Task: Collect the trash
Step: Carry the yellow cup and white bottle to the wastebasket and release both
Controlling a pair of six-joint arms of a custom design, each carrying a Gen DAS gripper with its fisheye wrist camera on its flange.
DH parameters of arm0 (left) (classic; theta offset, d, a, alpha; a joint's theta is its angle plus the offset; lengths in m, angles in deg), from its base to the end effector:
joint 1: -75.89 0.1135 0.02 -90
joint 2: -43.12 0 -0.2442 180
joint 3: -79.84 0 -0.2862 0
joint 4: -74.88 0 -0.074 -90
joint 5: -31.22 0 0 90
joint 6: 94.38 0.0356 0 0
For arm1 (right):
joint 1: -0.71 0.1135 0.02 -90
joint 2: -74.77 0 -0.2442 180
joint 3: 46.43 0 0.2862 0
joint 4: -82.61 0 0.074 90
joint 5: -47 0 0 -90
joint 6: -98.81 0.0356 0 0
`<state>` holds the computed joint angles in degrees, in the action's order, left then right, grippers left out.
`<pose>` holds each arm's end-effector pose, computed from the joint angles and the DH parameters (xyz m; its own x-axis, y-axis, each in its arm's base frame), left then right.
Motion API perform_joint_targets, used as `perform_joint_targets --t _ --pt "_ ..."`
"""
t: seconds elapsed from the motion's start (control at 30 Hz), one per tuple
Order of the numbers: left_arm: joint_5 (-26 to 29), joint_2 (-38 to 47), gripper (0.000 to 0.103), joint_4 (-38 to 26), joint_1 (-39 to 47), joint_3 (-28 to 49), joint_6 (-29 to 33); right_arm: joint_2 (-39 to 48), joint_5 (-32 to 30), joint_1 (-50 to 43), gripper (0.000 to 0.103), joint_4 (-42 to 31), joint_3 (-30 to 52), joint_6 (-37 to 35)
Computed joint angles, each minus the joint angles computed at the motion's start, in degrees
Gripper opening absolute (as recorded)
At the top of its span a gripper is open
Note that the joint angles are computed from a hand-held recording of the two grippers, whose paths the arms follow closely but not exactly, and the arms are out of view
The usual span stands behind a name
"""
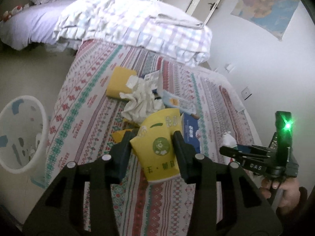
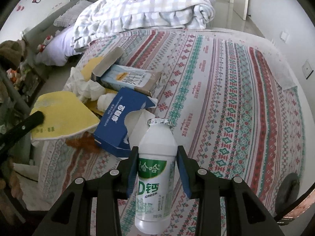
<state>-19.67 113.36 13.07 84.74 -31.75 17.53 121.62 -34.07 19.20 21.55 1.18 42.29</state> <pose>0.2689 0.0191 0.2431 -0.7627 0.1743 -0.6229 0.4764 0.8027 -0.3587 0.1850 0.0560 0.2006 -0.8197 0.3005 -0.4876 0.2540 0.9537 0.1609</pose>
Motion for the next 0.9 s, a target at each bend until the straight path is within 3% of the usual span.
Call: perform_joint_targets --t 0.4,0.9 --pt "4.41 0.32 0.044 -1.17 8.08 3.32 0.62 4.76 2.21 5.42 0.038 2.24 5.64 1.89" --pt "4.62 8.31 0.044 -0.07 19.31 9.51 2.09 22.15 3.13 14.52 0.038 8.44 18.67 2.99"
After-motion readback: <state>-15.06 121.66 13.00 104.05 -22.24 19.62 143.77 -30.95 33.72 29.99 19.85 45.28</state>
